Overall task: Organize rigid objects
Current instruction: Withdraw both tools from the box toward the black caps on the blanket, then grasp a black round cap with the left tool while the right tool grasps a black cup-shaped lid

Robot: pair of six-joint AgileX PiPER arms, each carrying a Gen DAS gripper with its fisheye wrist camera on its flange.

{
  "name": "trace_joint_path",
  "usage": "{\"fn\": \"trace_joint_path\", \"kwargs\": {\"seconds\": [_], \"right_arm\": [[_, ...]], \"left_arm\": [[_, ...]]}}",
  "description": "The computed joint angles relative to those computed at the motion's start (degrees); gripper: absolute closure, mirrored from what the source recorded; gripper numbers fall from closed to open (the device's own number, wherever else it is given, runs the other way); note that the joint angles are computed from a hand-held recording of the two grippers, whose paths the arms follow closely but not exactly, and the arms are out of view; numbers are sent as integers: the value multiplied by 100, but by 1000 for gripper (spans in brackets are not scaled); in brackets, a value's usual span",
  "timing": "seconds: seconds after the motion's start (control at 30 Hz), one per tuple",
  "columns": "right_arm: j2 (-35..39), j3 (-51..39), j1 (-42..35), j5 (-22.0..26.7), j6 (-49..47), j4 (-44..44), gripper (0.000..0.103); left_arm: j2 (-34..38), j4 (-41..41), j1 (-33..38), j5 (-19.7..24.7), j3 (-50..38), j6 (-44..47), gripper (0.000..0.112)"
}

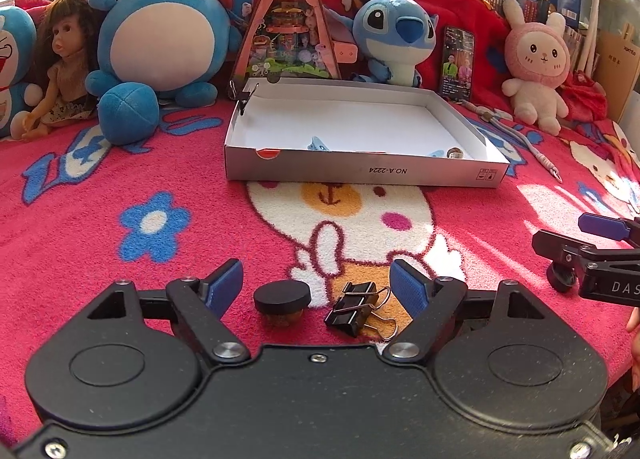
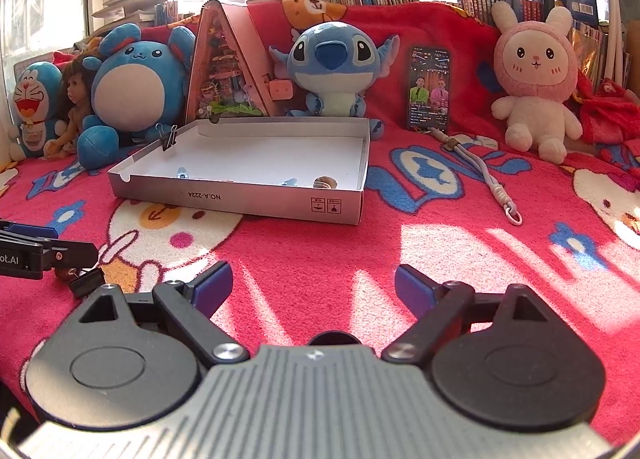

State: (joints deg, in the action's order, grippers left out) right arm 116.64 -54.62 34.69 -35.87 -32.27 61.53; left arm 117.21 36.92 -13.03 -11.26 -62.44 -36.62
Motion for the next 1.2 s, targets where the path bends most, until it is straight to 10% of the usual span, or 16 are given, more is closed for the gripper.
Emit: {"fn": "trace_joint_path", "kwargs": {"seconds": [0.73, 1.2], "right_arm": [[74, 545, 311, -432, 664, 118, 6], [198, 562, 532, -638, 720, 208, 18]], "left_arm": [[-575, -2753, 36, -1054, 1261, 2486, 59], [-386, -3440, 42, -820, 1231, 2998, 79]]}}
